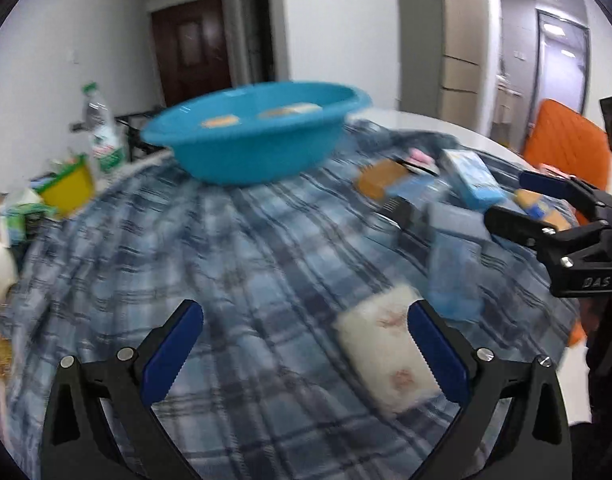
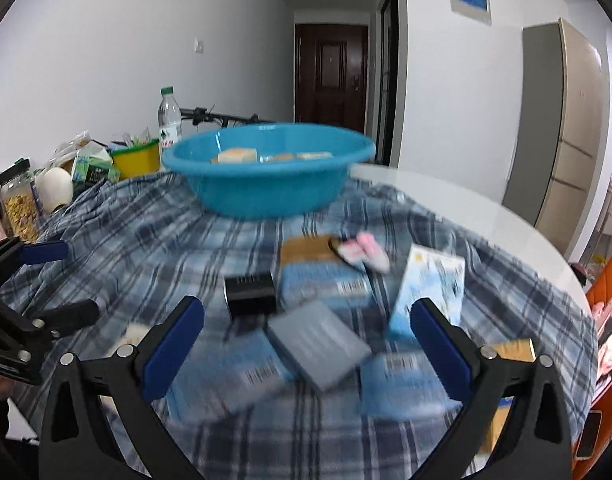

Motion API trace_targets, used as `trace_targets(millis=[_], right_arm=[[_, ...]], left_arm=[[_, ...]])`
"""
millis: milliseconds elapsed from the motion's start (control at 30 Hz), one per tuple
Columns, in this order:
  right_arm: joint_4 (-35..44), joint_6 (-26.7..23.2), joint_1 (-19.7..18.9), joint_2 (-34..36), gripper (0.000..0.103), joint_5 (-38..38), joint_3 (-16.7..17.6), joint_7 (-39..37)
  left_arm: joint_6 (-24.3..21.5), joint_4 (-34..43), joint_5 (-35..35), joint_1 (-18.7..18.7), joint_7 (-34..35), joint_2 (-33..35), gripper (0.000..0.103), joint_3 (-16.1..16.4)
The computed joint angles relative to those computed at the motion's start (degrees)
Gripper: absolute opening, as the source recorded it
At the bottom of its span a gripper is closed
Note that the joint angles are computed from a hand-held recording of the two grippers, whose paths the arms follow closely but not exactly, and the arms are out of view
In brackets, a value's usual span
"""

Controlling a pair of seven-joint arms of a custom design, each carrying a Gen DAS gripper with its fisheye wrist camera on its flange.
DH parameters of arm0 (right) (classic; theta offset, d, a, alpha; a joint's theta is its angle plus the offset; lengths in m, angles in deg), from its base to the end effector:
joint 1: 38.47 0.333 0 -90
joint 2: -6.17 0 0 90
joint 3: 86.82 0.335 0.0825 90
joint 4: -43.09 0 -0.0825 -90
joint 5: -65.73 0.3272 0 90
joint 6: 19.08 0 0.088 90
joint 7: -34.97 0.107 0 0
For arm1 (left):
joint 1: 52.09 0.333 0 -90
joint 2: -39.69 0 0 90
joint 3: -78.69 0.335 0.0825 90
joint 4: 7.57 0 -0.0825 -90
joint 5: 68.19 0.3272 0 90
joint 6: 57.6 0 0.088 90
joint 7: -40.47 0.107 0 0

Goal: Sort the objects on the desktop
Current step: 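Move both tools over the plaid cloth toward the loose items, then lower the left gripper onto the white Saizeriya paper bag and close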

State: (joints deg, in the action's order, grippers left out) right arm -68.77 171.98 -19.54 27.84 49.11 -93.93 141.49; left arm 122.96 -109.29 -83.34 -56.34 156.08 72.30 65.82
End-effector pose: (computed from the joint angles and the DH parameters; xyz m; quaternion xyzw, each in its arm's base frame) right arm 0.6063 0.1698 0.4620 -0.6980 0.5330 -0.2962 0.3756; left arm 0.6615 -0.1473 0.3929 -0.5087 0.7621 -0.3285 0.2293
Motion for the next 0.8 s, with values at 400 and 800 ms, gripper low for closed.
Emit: trace_targets(millis=[400, 800], right_arm=[[-2.05, 0.48, 0.88, -0.65, 0.103, 0.51, -1.15, -1.49], [-2.31, 0.45, 3.76, -0.68, 0.103, 0.99, -3.84, -3.47]], left_arm=[[-7.03, 4.61, 1.1, -3.17, 1.26, 2.12, 0.09, 1.55], [-10.91, 6.18, 0.0, -1.24, 2.13, 2.17, 0.041, 0.63]])
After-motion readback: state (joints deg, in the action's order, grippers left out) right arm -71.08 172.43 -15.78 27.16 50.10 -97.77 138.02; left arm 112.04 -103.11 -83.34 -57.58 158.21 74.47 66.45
